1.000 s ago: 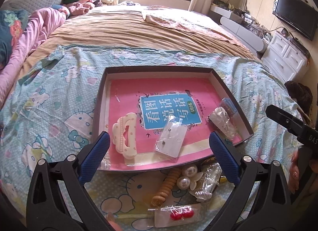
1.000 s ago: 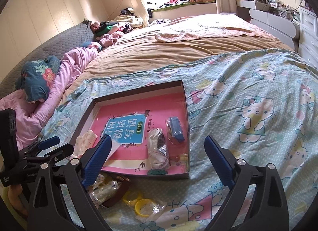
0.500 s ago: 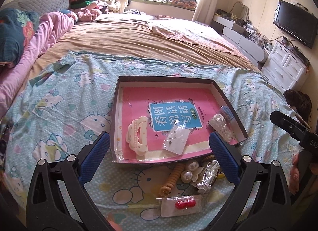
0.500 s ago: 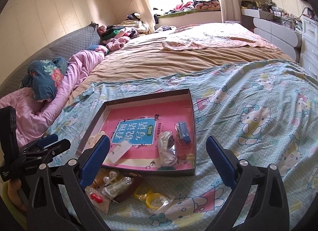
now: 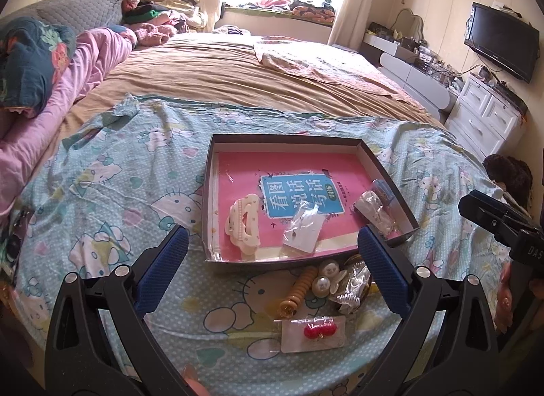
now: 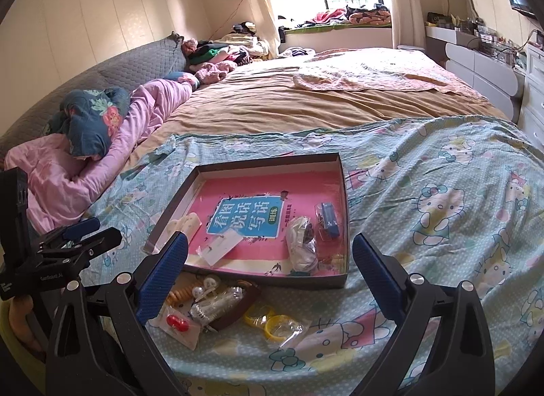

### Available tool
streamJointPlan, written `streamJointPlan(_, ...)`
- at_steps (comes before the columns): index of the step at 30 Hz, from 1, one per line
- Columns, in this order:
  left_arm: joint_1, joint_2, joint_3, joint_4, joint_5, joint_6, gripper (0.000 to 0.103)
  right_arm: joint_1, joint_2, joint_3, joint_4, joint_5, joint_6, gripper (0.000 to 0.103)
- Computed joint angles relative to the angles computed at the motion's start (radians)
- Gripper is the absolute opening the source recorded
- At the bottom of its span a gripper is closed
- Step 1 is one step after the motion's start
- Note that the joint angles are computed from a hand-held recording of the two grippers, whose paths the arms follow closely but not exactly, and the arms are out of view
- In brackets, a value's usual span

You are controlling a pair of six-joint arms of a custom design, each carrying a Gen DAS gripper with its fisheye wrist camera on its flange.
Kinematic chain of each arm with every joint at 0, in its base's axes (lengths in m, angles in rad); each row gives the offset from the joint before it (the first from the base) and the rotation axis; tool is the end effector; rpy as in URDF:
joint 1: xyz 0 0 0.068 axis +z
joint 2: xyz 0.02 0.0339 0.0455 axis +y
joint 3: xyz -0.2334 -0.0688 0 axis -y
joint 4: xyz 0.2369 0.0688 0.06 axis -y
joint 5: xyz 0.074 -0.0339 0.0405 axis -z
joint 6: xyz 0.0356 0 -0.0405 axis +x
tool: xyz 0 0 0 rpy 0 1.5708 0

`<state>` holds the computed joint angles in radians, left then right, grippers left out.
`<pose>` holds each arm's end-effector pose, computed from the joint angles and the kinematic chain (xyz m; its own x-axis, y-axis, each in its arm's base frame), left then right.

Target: Organize jewelry

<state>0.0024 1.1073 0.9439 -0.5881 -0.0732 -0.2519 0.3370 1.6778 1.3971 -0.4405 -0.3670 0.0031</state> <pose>0.2392 0.0032 0.2682 -0.6473 -0.2501 -0.7200 -0.2242 0.9653 -0.1338 0.3447 0.1343 0.2668 -0.6249 -0.2159 -0.7503 -0.5610 0.7925 0.2392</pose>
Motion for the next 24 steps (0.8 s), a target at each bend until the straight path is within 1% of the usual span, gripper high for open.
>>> streamJointPlan(13,-0.032,-0.082,-0.096,-0.017,-0.035,-0.014,0.093,0.024,-0.063,-0.107,0.006,0.001,-0.04,0.097)
streamJointPlan(24,-0.046,-0.13,-0.179,-0.03,-0.038,-0.029,0.093,0.041,-0.085,-0.18,0.006,0.005,-0.075,0.097)
